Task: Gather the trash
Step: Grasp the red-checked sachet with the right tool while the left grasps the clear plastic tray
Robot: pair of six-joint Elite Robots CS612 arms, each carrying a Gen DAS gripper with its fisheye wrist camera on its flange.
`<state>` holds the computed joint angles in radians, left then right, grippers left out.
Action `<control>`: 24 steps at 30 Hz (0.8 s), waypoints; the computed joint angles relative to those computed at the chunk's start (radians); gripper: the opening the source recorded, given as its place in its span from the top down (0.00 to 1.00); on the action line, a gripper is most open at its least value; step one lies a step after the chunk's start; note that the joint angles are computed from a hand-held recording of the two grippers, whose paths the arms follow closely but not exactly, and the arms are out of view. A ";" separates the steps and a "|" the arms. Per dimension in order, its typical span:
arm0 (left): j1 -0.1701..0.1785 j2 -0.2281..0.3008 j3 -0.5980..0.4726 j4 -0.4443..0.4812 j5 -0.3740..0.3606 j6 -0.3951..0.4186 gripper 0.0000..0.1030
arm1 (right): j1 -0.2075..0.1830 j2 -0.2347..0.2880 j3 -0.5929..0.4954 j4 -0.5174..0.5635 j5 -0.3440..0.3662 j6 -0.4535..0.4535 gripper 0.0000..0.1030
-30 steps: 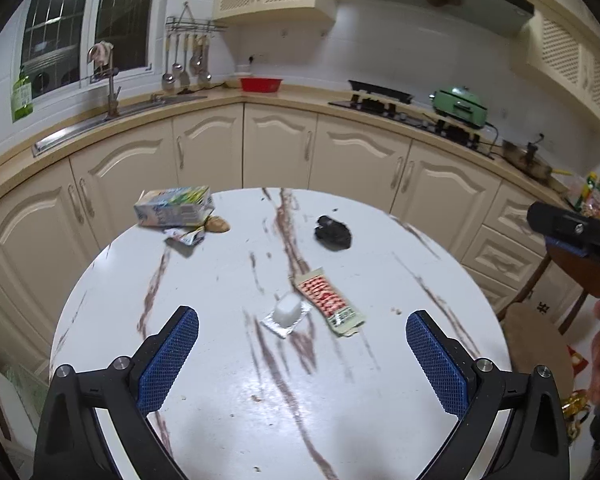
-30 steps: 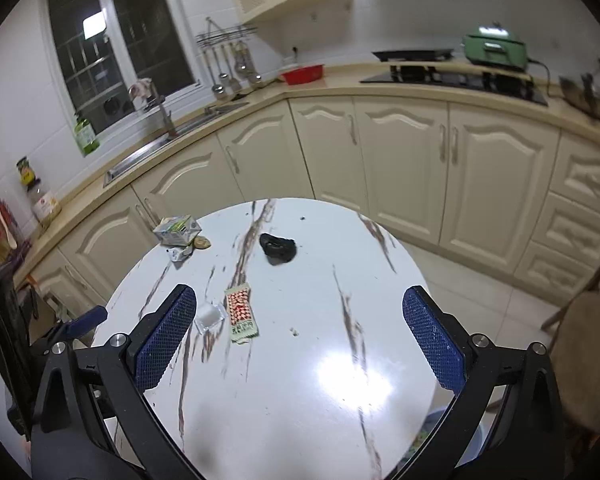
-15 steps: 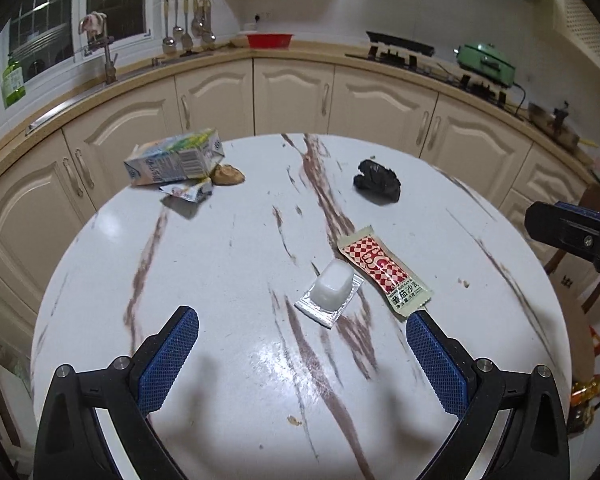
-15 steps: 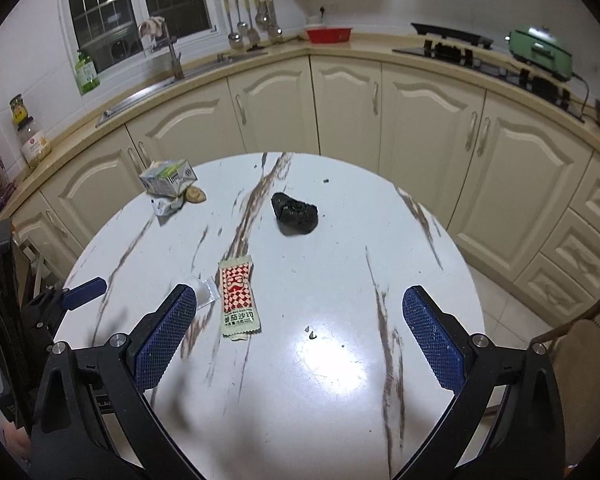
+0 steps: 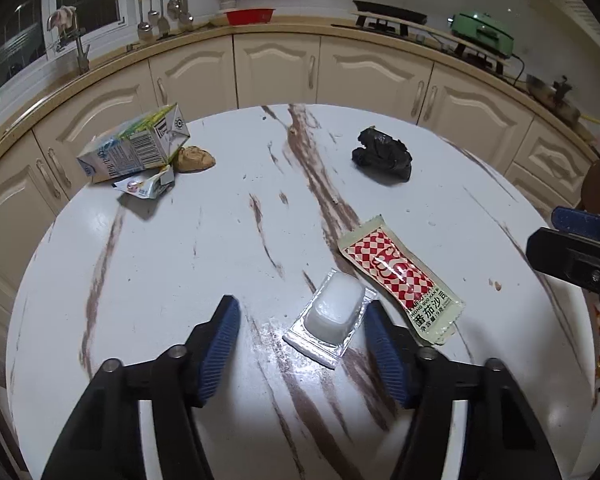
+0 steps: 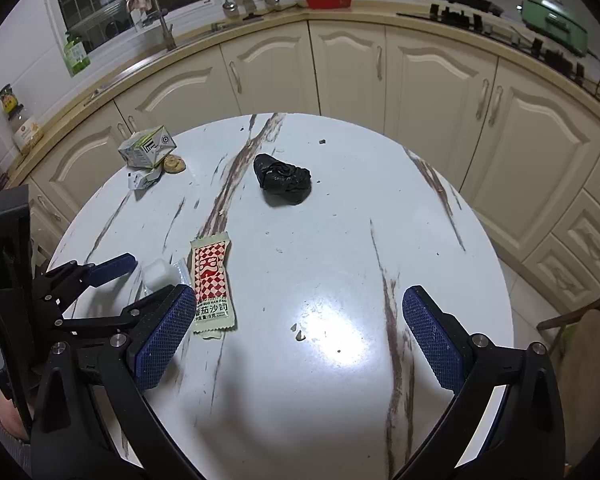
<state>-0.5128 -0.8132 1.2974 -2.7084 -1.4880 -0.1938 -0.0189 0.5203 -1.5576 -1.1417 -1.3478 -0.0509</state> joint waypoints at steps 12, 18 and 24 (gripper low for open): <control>0.016 -0.018 0.067 -0.089 -0.037 -0.016 0.81 | 0.036 -0.009 0.056 0.020 -0.007 -0.062 0.02; 0.018 -0.048 0.113 -0.114 -0.026 -0.048 0.83 | 0.064 -0.011 0.087 0.012 -0.035 -0.092 0.20; 0.025 -0.073 0.155 -0.144 -0.041 -0.090 0.84 | 0.098 -0.004 0.099 -0.026 -0.106 -0.153 0.39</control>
